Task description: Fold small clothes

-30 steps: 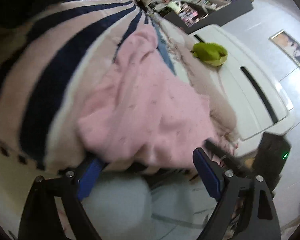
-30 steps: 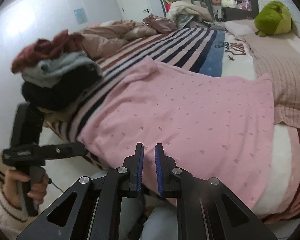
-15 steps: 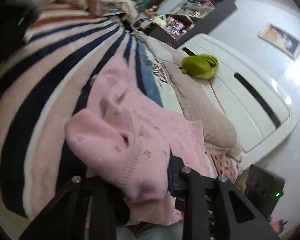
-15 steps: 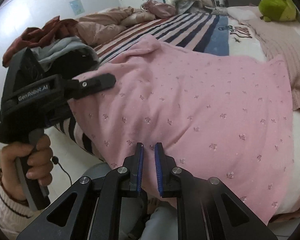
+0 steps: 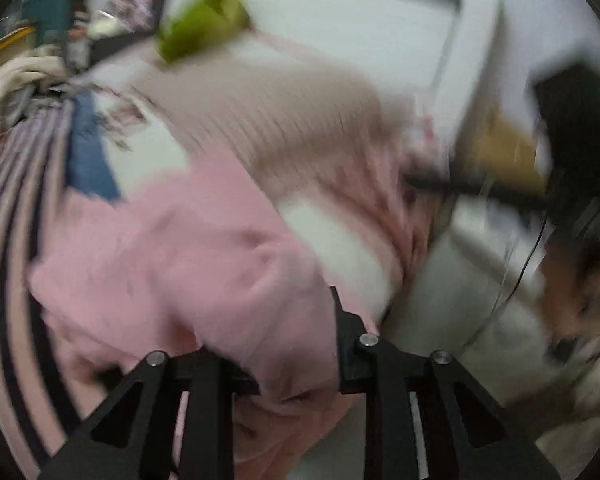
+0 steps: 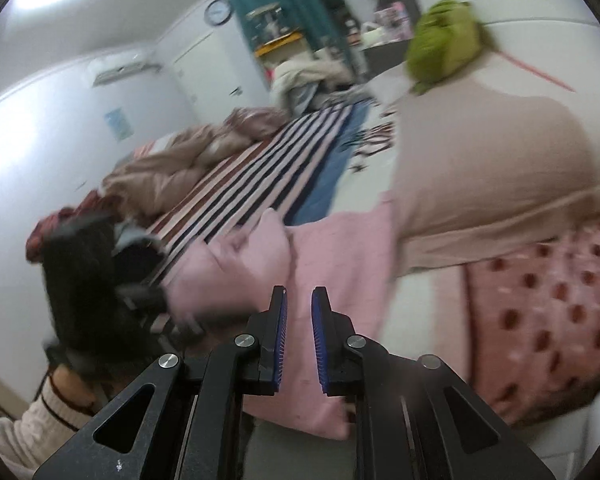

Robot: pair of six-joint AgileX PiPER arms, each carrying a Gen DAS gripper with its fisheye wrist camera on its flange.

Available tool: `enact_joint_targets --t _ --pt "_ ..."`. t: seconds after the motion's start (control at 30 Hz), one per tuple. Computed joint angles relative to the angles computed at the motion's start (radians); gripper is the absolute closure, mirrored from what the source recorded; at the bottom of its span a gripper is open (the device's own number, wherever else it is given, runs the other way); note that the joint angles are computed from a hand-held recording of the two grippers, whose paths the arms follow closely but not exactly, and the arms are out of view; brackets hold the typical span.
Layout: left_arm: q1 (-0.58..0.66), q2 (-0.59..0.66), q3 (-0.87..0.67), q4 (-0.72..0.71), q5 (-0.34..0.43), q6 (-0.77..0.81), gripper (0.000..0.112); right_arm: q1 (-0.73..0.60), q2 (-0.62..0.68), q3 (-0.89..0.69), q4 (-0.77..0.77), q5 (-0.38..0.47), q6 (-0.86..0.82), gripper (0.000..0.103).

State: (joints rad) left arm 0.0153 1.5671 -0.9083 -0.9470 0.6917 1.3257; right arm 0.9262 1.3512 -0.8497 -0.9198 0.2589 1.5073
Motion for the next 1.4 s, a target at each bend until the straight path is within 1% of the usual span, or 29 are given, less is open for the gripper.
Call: enact_joint_targets --t 0.03,0.07,0.1,0.13,0.17,0.2,0.27,0.3,0.33,0.37,0.4,0.47,0.53,0.6,0.63,0.67,0.7,0.73,0.77,0.83,0.87,0.93,1.07,1.2,1.27,1.3,1.33,1.37,1.4 --pt "-0.030 0.004 0.004 0.026 -0.026 -0.030 0.085 0.001 -0.021 0.021 -0.018 0.009 0.029 0.094" --pt "-0.027 0.001 0.004 0.012 -0.012 -0.027 0.080 -0.005 -0.035 0.038 -0.023 0.008 0.042 0.094" --pt "0.003 0.011 0.003 -0.042 0.036 0.016 0.070 -0.012 -0.047 0.058 -0.022 0.007 0.051 0.094" --pt "0.042 0.015 0.003 -0.089 0.096 0.040 0.063 -0.013 -0.045 0.058 -0.008 0.013 0.045 0.094" --pt "0.059 0.007 0.004 -0.095 0.126 0.034 0.062 -0.016 -0.049 0.067 0.000 0.012 0.042 0.094" --pt "0.105 -0.009 -0.001 -0.093 0.193 0.028 0.061 -0.025 -0.055 0.075 0.026 0.005 0.015 0.094" --pt "0.147 -0.052 0.016 -0.098 0.258 0.024 0.059 -0.025 -0.048 0.071 0.046 -0.001 -0.013 0.094" --pt "0.200 -0.079 0.024 -0.103 0.315 0.035 0.058 -0.025 -0.040 0.058 0.069 -0.003 -0.047 0.094" --pt "0.227 -0.098 0.036 -0.112 0.342 0.045 0.056 -0.022 -0.023 0.035 0.098 -0.012 -0.095 0.093" --pt "0.293 -0.131 0.053 -0.119 0.388 0.068 0.056 -0.016 -0.005 0.013 0.110 -0.018 -0.121 0.085" --pt "0.341 -0.158 0.066 -0.115 0.409 0.077 0.053 -0.007 0.012 -0.009 0.116 -0.025 -0.144 0.072" --pt "0.413 -0.206 0.103 -0.105 0.401 0.083 0.051 0.022 0.075 -0.085 0.153 -0.023 -0.228 0.056" --pt "0.503 -0.219 0.120 -0.099 0.400 0.096 0.051 0.052 0.153 -0.180 0.248 0.018 -0.364 0.055" --pt "0.588 -0.197 0.123 -0.109 0.419 0.110 0.051 0.085 0.226 -0.259 0.261 0.088 -0.404 0.055" --pt "0.616 -0.183 0.120 -0.114 0.428 0.110 0.051 0.108 0.265 -0.297 0.235 0.163 -0.384 0.055" --pt "0.658 -0.162 0.120 -0.124 0.443 0.117 0.051 0.122 0.281 -0.311 0.215 0.215 -0.366 0.055" --pt "0.668 -0.141 0.115 -0.131 0.438 0.121 0.050 0.142 0.308 -0.317 0.180 0.298 -0.336 0.055" --pt "0.684 -0.124 0.114 -0.140 0.444 0.129 0.050 0.154 0.318 -0.312 0.168 0.340 -0.321 0.055" --pt "0.692 -0.105 0.112 -0.150 0.446 0.136 0.050 0.154 0.315 -0.279 0.166 0.352 -0.295 0.055" --pt "0.703 -0.070 0.104 -0.165 0.448 0.144 0.050 0.125 0.279 -0.208 0.208 0.312 -0.261 0.055" --pt "0.705 -0.056 0.100 -0.171 0.445 0.149 0.050 0.110 0.259 -0.195 0.249 0.312 -0.278 0.055" --pt "0.710 -0.030 0.092 -0.190 0.443 0.160 0.050 0.114 0.251 -0.235 0.269 0.365 -0.328 0.055" --pt "0.737 -0.001 0.078 -0.226 0.464 0.181 0.048 0.134 0.294 -0.429 0.247 0.438 -0.461 0.051" --pt "0.771 0.017 0.066 -0.238 0.488 0.189 0.046 0.140 0.550 -0.823 0.397 0.554 -0.842 0.046" --pt "0.789 0.031 0.062 -0.238 0.500 0.192 0.046 0.146 0.706 -1.023 0.460 0.670 -1.014 0.045" --pt "0.799 0.038 0.064 -0.239 0.504 0.196 0.046 0.150 0.784 -1.123 0.472 0.747 -1.077 0.044" --pt "0.802 0.043 0.061 -0.238 0.503 0.195 0.045 0.157 0.856 -1.217 0.468 0.824 -1.113 0.042" --pt "0.806 0.049 0.061 -0.236 0.498 0.195 0.045 0.161 0.903 -1.271 0.452 0.874 -1.127 0.041" --pt "0.809 0.052 0.063 -0.233 0.496 0.196 0.045 0.167 0.930 -1.286 0.411 0.891 -1.121 0.041"
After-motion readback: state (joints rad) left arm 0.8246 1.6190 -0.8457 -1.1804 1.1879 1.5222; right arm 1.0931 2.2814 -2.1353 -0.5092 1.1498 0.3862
